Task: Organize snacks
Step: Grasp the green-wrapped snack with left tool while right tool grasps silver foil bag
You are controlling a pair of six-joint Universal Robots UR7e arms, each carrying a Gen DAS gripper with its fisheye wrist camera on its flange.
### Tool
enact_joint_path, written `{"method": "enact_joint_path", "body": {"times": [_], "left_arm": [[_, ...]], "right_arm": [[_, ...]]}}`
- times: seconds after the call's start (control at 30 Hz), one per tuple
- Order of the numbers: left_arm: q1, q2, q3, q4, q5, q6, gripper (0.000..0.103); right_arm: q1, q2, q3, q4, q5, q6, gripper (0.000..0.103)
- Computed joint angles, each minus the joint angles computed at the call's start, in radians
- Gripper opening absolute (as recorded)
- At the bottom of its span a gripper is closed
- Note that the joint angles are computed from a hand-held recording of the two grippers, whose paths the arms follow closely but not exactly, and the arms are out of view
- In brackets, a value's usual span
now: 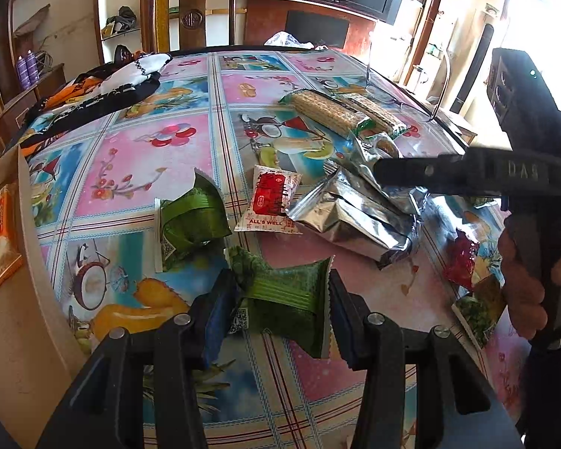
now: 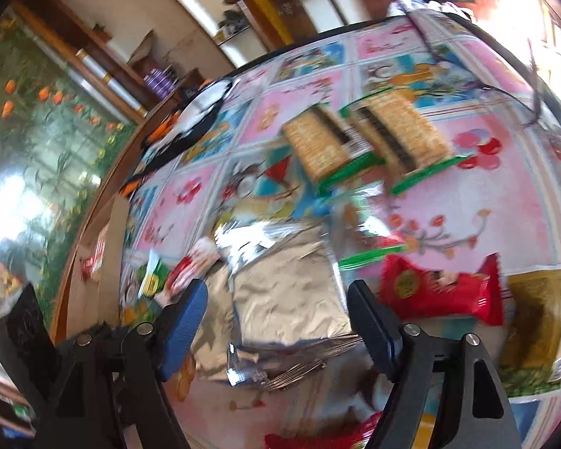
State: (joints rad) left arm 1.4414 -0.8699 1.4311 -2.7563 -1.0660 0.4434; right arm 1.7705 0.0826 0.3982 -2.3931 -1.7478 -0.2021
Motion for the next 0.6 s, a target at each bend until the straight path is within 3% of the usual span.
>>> {"method": "enact_joint_path", "body": {"times": [0.1,0.13,0.23,0.43,0.6], "left_arm": [[0.0,0.001,0.001,-0.004,0.0,0.001,0.047],[0.0,0.001,0.002,-0.006,-0.002,-0.002,0.047],[0.001,0.0,0.001,-0.005,-0.006,-0.009,0.047],[0.007,-0.001,-0.009,0.003,-0.016,-0.034,0.046],[0.006,0.002,-0.01,-0.005,-0.007,-0.026,0.046]], "right_arm": [[0.022,0.008,0.011,-0.033,-0.072,-0.044,0.08],[0.032,0.012,0.017,-0.051,-0.112,-0.065,0.07],[0.047,-0.001,0.073,-0.14,-0.171,-0.111,0.066],[0.065,-0.04,0.186,-0.327,-0.167,-0.171,0.065],[0.083,-0.038,0.215,-0.362,-0.171,-0.216,0.065]]}}
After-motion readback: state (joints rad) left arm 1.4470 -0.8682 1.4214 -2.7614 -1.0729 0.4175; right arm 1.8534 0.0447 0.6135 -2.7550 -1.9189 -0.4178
